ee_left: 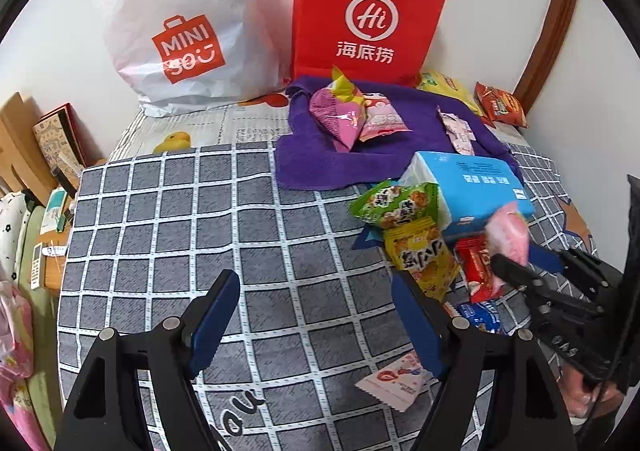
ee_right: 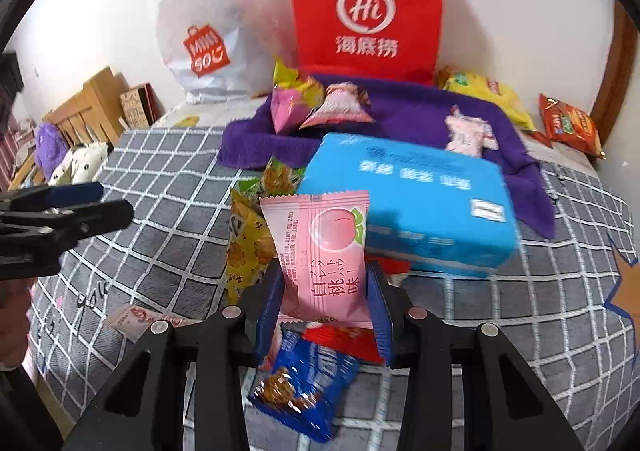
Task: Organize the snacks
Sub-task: 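Grasp pink peach candy with right gripper while left gripper grasps Lotso candy bar, then carry both held candies up over the purple towel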
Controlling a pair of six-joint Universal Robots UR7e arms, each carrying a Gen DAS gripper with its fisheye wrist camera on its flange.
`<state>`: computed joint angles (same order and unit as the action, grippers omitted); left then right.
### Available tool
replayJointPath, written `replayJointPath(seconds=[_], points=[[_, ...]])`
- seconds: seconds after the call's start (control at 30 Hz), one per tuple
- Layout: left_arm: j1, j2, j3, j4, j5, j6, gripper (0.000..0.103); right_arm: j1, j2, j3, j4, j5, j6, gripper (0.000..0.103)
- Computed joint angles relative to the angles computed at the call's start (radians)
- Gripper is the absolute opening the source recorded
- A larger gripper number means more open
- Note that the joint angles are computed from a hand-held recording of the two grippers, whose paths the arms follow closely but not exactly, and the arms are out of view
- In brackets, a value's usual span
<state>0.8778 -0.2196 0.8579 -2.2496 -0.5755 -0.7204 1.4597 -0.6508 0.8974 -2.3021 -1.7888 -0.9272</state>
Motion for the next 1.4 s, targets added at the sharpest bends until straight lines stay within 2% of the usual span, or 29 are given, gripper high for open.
replayJointPath(seconds=[0.1, 0.3, 0.47, 0.6, 0.87, 0.9, 1.03, 1.1, 1.13, 1.17, 1.27, 1.3, 1.33, 1.4], points=[[-0.002, 0.013, -0.014, -0.016, -0.018, 0.022, 0.077, -0.011, -0.018, 0.005, -0.025, -0.002, 0.006, 0.041], [-0.003, 0.061, -0.085, -0.023, -0.073, 0.083, 0.077, -0.044, -0.024, -0.027, -0.031, -0.054, 0.027, 0.041], [-0.006, 0.112, -0.162, 0.014, -0.112, 0.126, 0.077, -0.067, 0.000, -0.096, 0.029, -0.084, 0.075, 0.041], [-0.003, 0.156, -0.227, 0.090, -0.136, 0.131, 0.076, -0.076, 0.005, -0.100, 0.032, -0.090, 0.070, 0.041], [0.002, 0.184, -0.236, 0.120, -0.182, 0.134, 0.074, -0.078, 0.032, -0.121, 0.051, -0.107, 0.049, 0.042], [0.003, 0.188, -0.238, 0.120, -0.184, 0.131, 0.072, -0.078, 0.037, -0.124, 0.051, -0.108, 0.048, 0.042], [0.006, 0.199, -0.253, 0.132, -0.201, 0.123, 0.050, -0.074, 0.056, -0.139, 0.046, -0.112, 0.040, 0.044], [0.005, 0.197, -0.246, 0.123, -0.203, 0.139, 0.039, -0.072, 0.067, -0.160, 0.064, -0.107, 0.049, 0.056], [0.005, 0.195, -0.244, 0.116, -0.211, 0.149, 0.030, -0.072, 0.072, -0.168, 0.068, -0.099, 0.051, 0.059], [0.004, 0.192, -0.239, 0.113, -0.211, 0.152, 0.026, -0.072, 0.077, -0.174, 0.066, -0.089, 0.051, 0.061], [-0.001, 0.174, -0.203, 0.078, -0.204, 0.173, 0.021, -0.069, 0.098, -0.204, 0.076, -0.096, 0.058, 0.060], [-0.002, 0.164, -0.185, 0.062, -0.207, 0.174, 0.021, -0.069, 0.105, -0.216, 0.085, -0.097, 0.068, 0.051], [-0.003, 0.157, -0.174, 0.051, -0.205, 0.173, 0.021, -0.069, 0.110, -0.225, 0.095, -0.097, 0.076, 0.048], [-0.008, 0.133, -0.132, 0.021, -0.194, 0.168, 0.021, -0.069, 0.113, -0.230, 0.102, -0.095, 0.084, 0.047]])
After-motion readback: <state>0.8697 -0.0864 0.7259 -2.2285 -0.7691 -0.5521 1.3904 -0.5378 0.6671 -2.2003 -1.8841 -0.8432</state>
